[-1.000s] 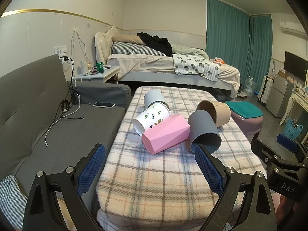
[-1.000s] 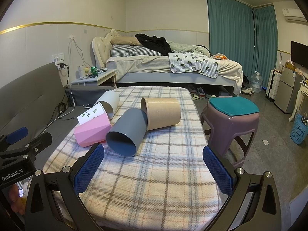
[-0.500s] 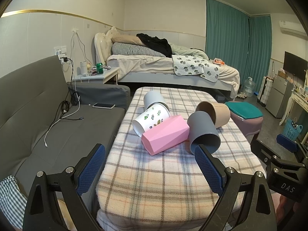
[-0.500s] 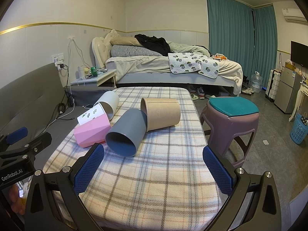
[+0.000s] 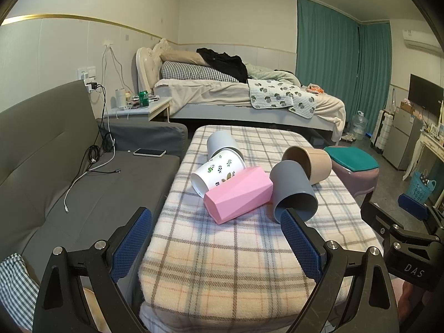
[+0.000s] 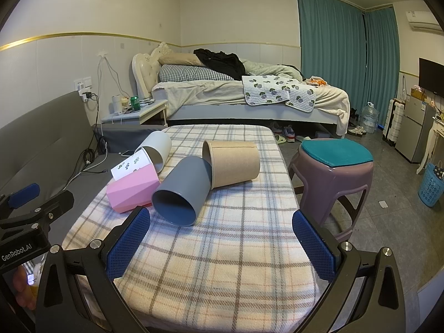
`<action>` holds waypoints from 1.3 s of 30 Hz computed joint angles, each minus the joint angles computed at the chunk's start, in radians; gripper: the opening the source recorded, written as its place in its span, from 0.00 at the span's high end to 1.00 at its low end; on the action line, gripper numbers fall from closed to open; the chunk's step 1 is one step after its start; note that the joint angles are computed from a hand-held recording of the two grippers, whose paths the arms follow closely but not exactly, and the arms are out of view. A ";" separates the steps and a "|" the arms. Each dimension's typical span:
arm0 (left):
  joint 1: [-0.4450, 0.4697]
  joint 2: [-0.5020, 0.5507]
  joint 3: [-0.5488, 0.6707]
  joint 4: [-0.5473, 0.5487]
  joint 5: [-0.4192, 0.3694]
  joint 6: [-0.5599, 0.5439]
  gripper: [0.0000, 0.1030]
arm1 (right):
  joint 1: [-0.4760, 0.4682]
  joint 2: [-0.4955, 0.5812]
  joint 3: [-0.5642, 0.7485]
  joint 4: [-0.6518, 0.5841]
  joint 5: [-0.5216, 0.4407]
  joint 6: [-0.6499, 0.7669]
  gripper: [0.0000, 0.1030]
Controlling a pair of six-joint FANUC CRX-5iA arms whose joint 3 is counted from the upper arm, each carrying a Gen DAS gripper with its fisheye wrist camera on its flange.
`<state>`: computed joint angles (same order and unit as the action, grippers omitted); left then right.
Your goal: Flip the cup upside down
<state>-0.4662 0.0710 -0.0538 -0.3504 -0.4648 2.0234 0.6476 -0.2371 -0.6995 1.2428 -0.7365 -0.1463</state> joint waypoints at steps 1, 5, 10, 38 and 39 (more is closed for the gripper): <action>-0.001 0.000 0.001 -0.003 -0.001 0.002 0.06 | 0.000 0.000 0.000 0.001 0.000 -0.001 0.00; -0.002 0.000 0.001 -0.005 0.000 0.005 0.06 | 0.000 0.000 0.000 0.000 0.000 -0.001 0.00; -0.001 0.000 0.001 -0.004 0.000 0.003 0.06 | -0.008 0.003 0.000 0.002 0.007 0.000 0.00; 0.016 0.146 0.247 0.125 -0.225 -0.103 0.06 | -0.048 0.056 0.075 -0.007 -0.004 0.034 0.00; 0.026 0.161 0.264 0.156 -0.228 -0.122 0.06 | -0.060 0.066 0.088 -0.006 0.003 0.039 0.00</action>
